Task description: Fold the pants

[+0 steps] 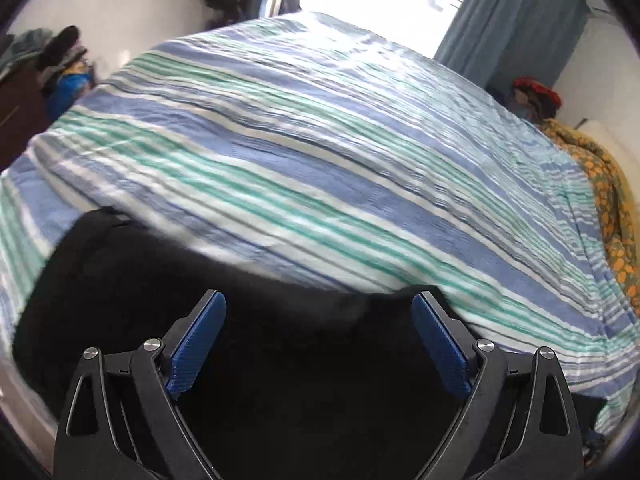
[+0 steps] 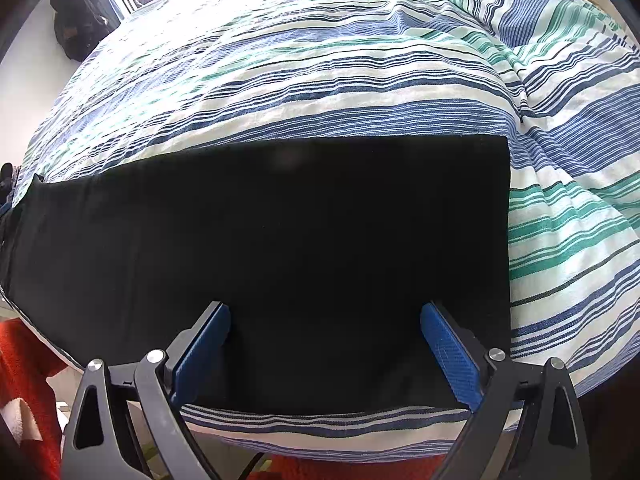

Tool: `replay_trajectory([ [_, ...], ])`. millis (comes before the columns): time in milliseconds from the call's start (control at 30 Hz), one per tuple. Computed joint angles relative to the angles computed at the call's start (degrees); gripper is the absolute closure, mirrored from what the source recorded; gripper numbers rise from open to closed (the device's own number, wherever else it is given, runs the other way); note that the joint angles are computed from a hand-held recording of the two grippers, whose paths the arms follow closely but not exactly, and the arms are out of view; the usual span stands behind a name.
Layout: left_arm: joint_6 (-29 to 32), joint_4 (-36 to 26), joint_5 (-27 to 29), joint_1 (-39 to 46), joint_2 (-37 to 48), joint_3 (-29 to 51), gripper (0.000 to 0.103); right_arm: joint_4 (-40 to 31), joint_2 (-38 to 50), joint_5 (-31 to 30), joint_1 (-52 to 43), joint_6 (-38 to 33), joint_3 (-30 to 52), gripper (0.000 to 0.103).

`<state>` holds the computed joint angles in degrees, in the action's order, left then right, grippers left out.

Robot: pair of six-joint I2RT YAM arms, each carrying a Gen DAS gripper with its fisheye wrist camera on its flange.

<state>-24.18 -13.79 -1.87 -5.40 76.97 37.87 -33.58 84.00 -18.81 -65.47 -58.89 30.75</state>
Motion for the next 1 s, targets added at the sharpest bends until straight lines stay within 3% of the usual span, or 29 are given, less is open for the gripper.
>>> replay_trajectory([
  [67,3.4,-0.4,-1.4,6.6,-4.1,-4.8,0.006,-0.3,0.4,-0.3,-0.4,-0.3,0.3,0.007],
  [167,11.0,1.0,1.1,15.2,-1.5,-8.9,0.005,-0.7,0.7,-0.6,-0.8,-0.5,0.6,0.007],
  [267,17.3,4.9,-3.6,11.6,0.1,-11.6,0.0,-0.4,0.1,-0.3,-0.7,-0.3,0.3,0.007],
  [333,17.0,5.2,-6.8,9.2,0.4,-11.9,0.0,-0.5,-0.2,-0.2,-0.8,-0.5,0.1,0.007],
  [467,15.7,5.3,-6.4,10.4,-0.3,-12.4,0.0,-1.0,-0.3,-0.6,-1.3,-1.3,0.2,0.007],
  [600,13.5,1.3,-8.3,7.9,0.2,-9.1,0.001,-1.0,-0.8,-0.6,-1.7,-2.4,-0.2,0.007],
  [700,9.7,-3.7,-8.0,5.9,-7.2,-9.1,0.002,-1.7,-0.8,-0.9,-2.5,-3.5,-0.1,0.007],
  [767,7.4,-7.0,-7.5,2.5,-12.3,-8.5,0.002,-2.1,-0.3,-1.1,-2.6,-3.5,0.3,0.007],
  [867,3.7,-12.3,-10.3,-9.1,-14.8,-5.2,0.002,-2.7,0.5,-1.0,-2.8,-3.6,1.1,0.005],
  [1000,-1.0,-15.7,-15.4,-29.4,-7.8,1.9,0.002,-2.3,0.1,-0.5,-1.7,-2.1,0.9,0.003],
])
